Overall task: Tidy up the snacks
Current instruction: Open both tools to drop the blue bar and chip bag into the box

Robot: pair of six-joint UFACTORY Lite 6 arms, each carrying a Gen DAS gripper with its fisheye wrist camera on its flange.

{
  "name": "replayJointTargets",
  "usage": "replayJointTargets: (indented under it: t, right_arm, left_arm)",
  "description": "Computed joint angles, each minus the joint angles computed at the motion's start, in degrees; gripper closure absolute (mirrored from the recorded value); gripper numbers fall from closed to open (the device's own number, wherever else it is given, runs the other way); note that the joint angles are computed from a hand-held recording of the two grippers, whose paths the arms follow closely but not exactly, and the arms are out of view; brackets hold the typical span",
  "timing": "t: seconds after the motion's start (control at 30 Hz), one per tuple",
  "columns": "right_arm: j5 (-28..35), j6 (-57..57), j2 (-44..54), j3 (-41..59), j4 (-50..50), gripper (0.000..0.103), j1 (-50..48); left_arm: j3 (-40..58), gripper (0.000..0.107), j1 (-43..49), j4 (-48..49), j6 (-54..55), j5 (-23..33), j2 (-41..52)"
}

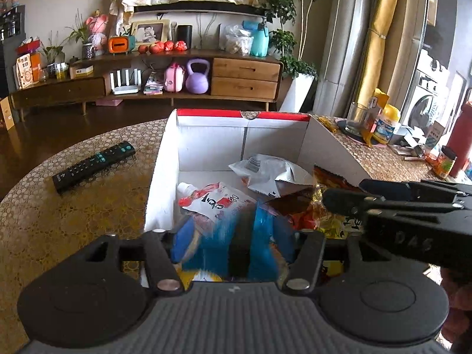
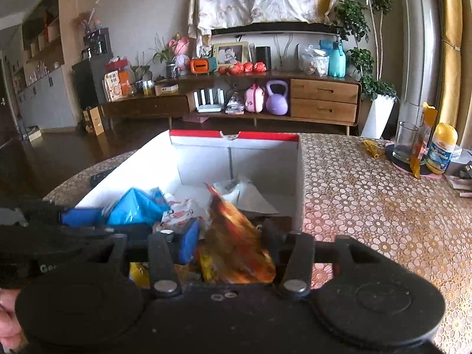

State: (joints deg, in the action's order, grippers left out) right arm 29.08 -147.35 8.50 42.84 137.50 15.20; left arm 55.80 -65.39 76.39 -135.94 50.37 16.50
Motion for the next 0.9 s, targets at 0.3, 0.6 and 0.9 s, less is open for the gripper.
replayJointTargets:
  t: [0.3, 0.6, 0.9]
  right_arm:
    - [4.32, 5.7, -10.7, -7.47, -6.63, 0.049, -4.15]
    - [7.12, 18.51, -21.94, -13.79, -21.28, 0.042, -11.85]
    - [12.24, 25.17, -28.5, -17.08, -31.1, 0.011, -25.82]
  left_arm:
    - [3.48, 0.03, -3.97, -4.53, 2.69, 5.71, 0.01]
    - [12.94, 0.023, -9.38, -10.68, 6.4, 11.78, 4.14]
    - [25.59, 0.004, -14.29, -17.74, 10.64, 22.39, 10.36]
